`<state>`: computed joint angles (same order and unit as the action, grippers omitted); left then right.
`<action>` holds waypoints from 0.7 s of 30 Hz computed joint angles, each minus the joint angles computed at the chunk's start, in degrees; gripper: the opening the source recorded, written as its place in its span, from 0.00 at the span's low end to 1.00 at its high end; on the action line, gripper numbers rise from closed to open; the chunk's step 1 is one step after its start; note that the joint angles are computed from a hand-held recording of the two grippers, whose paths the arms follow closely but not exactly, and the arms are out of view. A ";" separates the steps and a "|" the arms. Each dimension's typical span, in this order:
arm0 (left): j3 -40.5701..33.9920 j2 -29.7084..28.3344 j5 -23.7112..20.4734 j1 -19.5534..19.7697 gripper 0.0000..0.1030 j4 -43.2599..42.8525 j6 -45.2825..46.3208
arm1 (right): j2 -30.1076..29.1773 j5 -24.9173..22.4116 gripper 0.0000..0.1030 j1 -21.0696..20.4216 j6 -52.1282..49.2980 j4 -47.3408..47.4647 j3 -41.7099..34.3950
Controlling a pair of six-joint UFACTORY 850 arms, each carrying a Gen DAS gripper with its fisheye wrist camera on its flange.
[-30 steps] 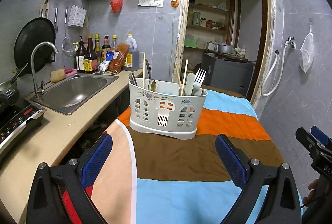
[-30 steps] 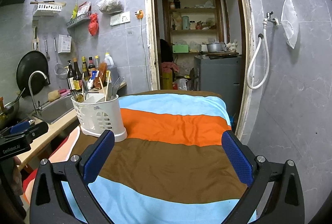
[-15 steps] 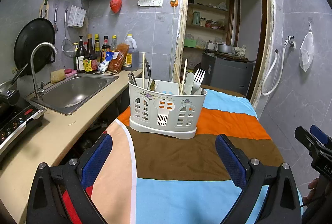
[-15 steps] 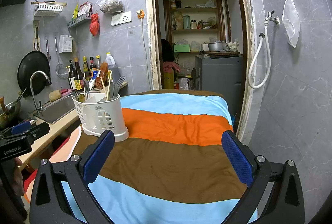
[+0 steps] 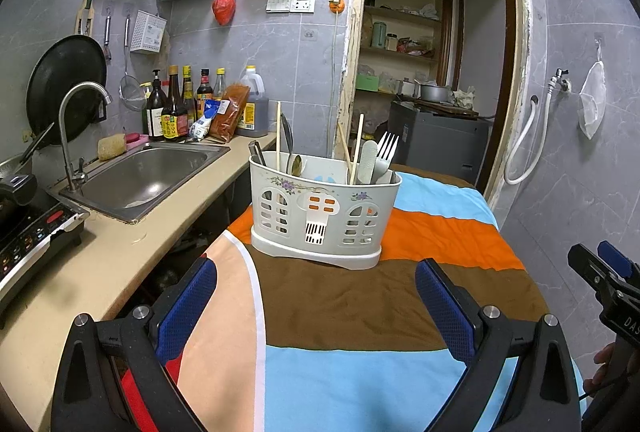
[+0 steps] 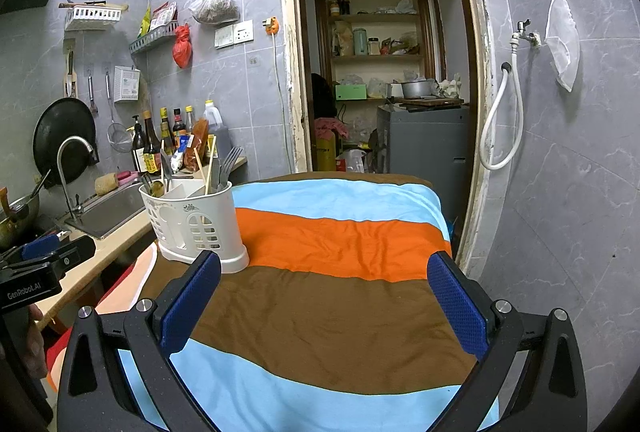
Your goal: Organize utensils
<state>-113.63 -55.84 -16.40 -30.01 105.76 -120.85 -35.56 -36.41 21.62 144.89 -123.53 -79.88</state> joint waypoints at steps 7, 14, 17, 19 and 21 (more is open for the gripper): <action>0.01 0.01 -0.03 -0.02 0.97 -0.03 0.02 | 0.01 0.08 0.99 0.02 -0.12 0.21 -0.05; -0.06 -0.02 0.03 -0.01 0.97 -0.04 0.14 | 0.01 0.20 0.99 -0.06 -0.17 0.20 -0.10; -0.11 -0.05 -0.07 -0.05 0.97 -0.13 0.17 | 0.01 0.28 0.99 -0.17 0.03 -0.13 -0.10; -0.16 -0.09 -0.02 -0.04 0.97 -0.21 0.20 | 0.05 0.28 0.99 -0.15 -0.11 -0.01 -0.07; -0.23 -0.13 0.01 -0.02 0.97 -0.42 0.49 | 0.05 0.31 0.99 -0.17 -0.05 -0.07 -0.08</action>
